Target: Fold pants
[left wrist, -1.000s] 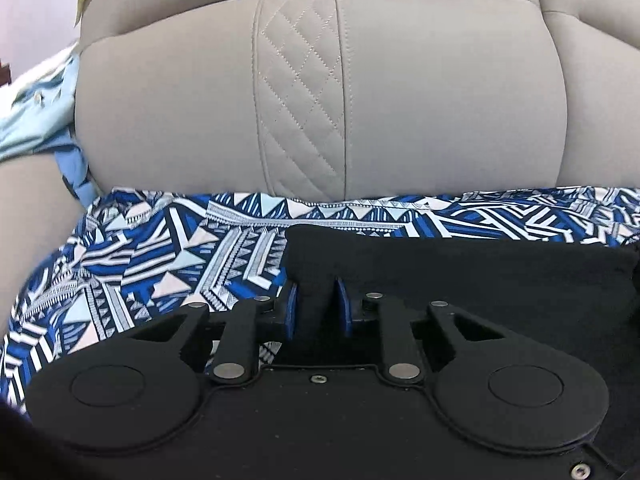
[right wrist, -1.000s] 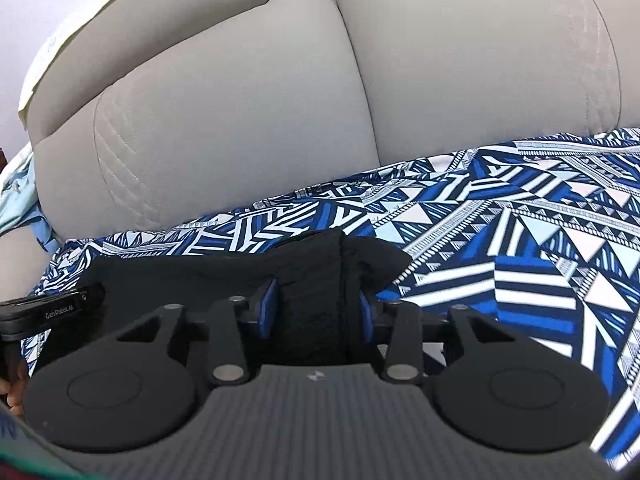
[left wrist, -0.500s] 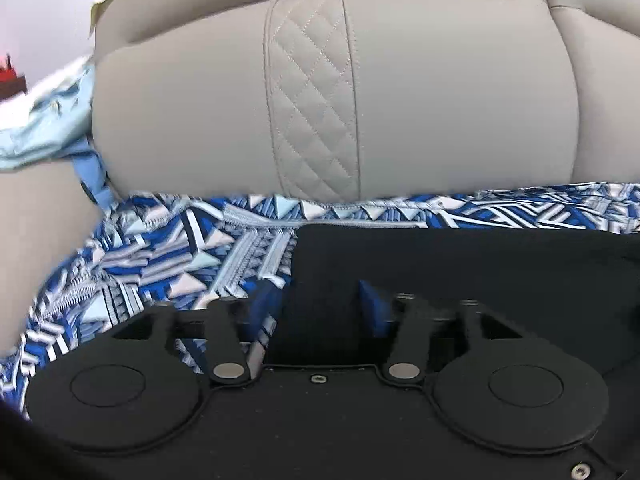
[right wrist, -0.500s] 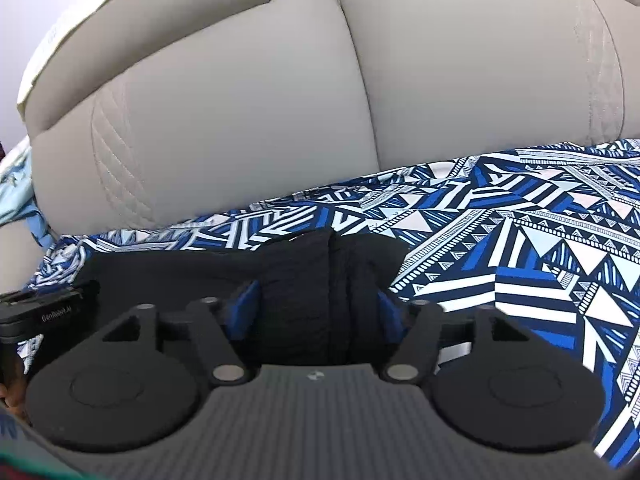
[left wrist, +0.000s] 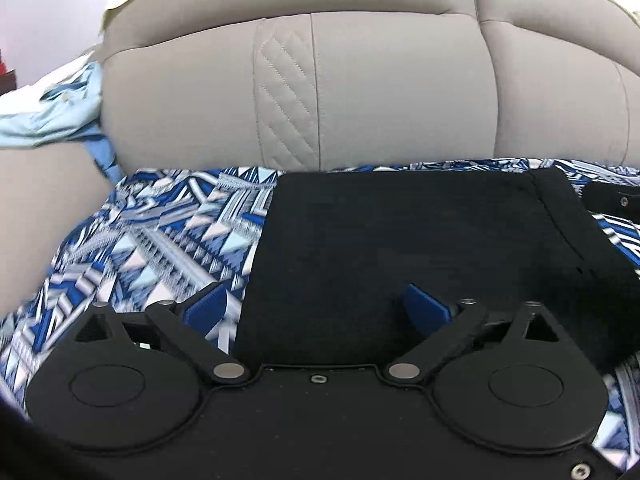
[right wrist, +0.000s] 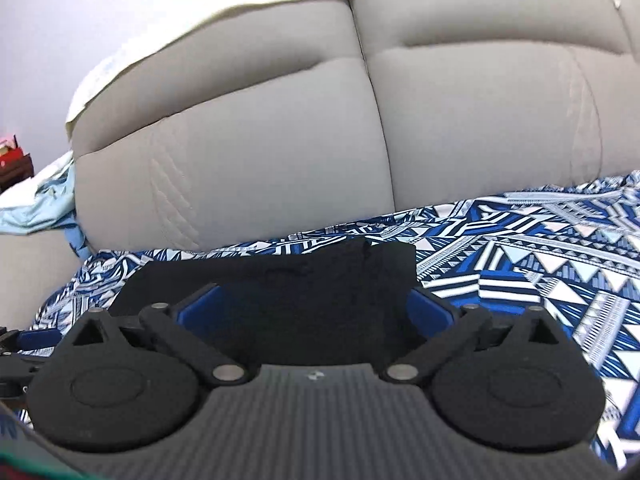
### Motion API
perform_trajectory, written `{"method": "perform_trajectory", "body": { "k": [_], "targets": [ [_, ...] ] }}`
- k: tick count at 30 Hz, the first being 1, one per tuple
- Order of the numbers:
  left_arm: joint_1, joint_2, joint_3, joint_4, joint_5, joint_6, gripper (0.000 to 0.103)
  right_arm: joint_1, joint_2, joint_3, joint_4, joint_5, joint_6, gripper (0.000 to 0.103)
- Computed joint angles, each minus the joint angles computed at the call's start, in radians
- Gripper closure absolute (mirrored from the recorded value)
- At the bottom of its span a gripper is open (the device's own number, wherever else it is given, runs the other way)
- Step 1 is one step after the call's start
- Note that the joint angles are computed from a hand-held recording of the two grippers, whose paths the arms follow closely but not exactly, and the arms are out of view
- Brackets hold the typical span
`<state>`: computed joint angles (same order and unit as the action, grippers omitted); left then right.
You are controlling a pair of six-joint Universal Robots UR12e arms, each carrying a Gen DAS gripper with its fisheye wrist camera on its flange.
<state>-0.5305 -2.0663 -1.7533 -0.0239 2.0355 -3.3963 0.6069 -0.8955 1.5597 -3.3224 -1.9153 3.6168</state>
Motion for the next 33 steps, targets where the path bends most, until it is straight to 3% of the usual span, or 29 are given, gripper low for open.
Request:
{"method": "perform_trajectory", "body": {
  "k": [4,9,14,18,21,27,33],
  "targets": [
    [-0.027,0.028,-0.057,0.020,0.025,-0.019,0.003,0.025,-0.020,0.035,-0.041,-0.053,-0.055,0.000],
    [-0.046,0.067,-0.123,0.016,0.022,-0.101,0.001,0.053,-0.039,0.073,-0.050,-0.101,-0.088,0.000],
    [-0.056,0.089,-0.163,0.002,0.016,-0.143,0.001,0.079,-0.054,0.112,-0.031,-0.140,-0.038,0.000],
    [-0.059,0.086,-0.170,-0.007,0.025,-0.129,0.000,0.103,-0.058,0.138,-0.018,-0.188,-0.017,0.000],
    [-0.052,0.083,-0.184,0.043,0.007,-0.114,0.000,0.120,-0.052,0.142,-0.006,-0.219,-0.031,0.000],
    [-0.055,0.043,-0.209,0.223,0.023,-0.040,0.000,0.138,-0.029,0.131,0.017,-0.245,-0.041,0.000],
    [-0.042,0.052,-0.217,0.232,-0.021,-0.015,0.000,0.151,-0.001,0.106,0.021,-0.269,-0.094,0.000]
  ]
}}
